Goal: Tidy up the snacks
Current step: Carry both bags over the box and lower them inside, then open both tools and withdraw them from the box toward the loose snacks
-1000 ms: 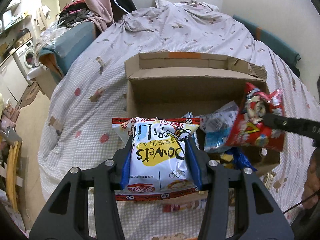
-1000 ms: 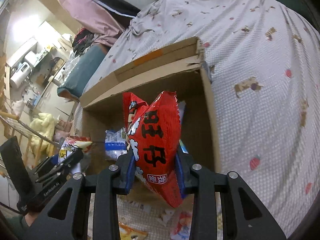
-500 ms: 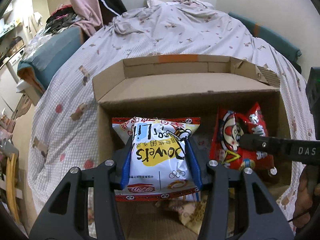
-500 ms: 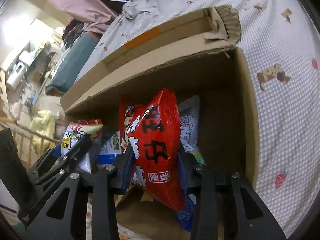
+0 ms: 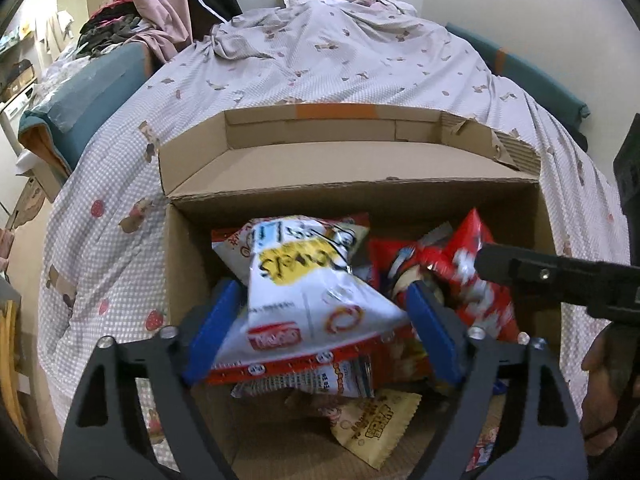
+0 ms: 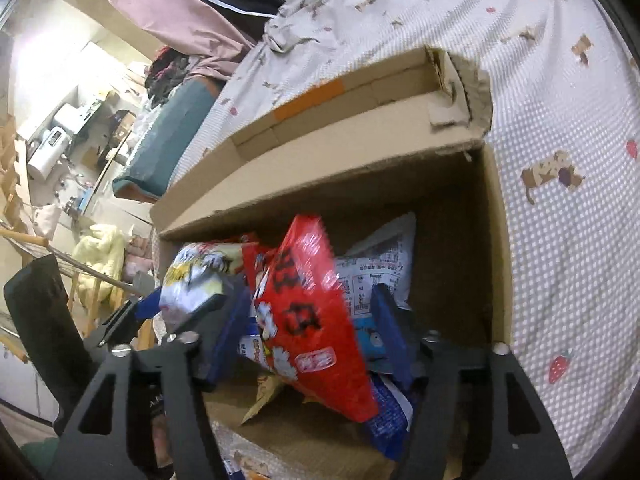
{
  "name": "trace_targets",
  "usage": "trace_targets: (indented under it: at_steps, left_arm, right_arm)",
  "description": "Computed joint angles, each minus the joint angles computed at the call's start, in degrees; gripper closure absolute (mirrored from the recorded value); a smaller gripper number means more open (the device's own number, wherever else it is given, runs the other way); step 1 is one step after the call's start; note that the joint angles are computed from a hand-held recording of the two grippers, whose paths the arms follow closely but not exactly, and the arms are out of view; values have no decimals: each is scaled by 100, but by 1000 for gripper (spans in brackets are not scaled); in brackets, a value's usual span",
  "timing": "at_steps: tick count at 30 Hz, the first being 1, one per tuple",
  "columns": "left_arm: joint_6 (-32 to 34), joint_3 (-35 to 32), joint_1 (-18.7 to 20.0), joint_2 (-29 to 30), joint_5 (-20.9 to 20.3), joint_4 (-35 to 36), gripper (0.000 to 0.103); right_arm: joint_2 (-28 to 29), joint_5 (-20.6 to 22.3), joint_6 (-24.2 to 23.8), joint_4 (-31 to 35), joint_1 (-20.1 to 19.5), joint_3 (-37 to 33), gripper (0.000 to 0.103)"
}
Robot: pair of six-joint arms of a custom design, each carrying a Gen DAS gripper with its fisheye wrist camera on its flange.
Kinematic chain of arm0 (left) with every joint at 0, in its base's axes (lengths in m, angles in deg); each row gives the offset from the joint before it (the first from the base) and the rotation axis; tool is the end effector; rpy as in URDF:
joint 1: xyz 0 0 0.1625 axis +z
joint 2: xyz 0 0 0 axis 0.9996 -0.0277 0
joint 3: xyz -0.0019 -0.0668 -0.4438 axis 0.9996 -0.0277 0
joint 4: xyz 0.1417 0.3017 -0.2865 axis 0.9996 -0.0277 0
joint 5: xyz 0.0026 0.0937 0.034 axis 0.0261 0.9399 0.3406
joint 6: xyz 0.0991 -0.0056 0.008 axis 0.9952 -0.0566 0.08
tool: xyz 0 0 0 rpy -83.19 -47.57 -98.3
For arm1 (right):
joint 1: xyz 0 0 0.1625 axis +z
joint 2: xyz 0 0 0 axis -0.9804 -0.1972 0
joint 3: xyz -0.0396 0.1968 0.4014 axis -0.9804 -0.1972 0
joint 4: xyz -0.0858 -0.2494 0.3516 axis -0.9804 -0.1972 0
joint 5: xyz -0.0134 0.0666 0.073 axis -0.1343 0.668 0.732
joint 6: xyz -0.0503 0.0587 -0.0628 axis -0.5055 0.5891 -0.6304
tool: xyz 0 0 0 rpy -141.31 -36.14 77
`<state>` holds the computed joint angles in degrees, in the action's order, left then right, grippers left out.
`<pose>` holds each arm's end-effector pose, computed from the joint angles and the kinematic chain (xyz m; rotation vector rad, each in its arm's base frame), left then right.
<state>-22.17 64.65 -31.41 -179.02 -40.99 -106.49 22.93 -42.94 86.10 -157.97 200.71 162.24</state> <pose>-0.0733 -0.4848 0.4162 0.5131 2.3631 -0.7043 0.4346 -0.5085 0.0295 0.2819 -2.8696 0.6772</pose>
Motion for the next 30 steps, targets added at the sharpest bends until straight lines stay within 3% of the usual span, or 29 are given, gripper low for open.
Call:
trace_targets:
  at_steps: [2, 3, 7, 14, 22, 30]
  left_arm:
    - [-73, -15, -12, -14, -12, 113, 17]
    - [-104, -21, -11, -27, -41, 148, 17]
    - [-171, -21, -41, -95, -96, 235, 17]
    - [-298, 3, -161, -267, -51, 366, 17]
    - [-476, 173, -440, -673, 247, 206, 17]
    - [-952, 272, -758, -1195, 711, 964, 17]
  right_arm:
    - [1, -199, -34, -70, 53, -1, 16]
    - [-9, -229, -29, -125, 58, 14, 15]
    - [-84, -12, 155, -108, -47, 75, 15]
    - [-155, -18, 200, -101, -33, 128, 15]
    - [-305, -177, 181, -160, 108, 300, 15]
    - [-572, -465, 318, -45, 325, 573, 15]
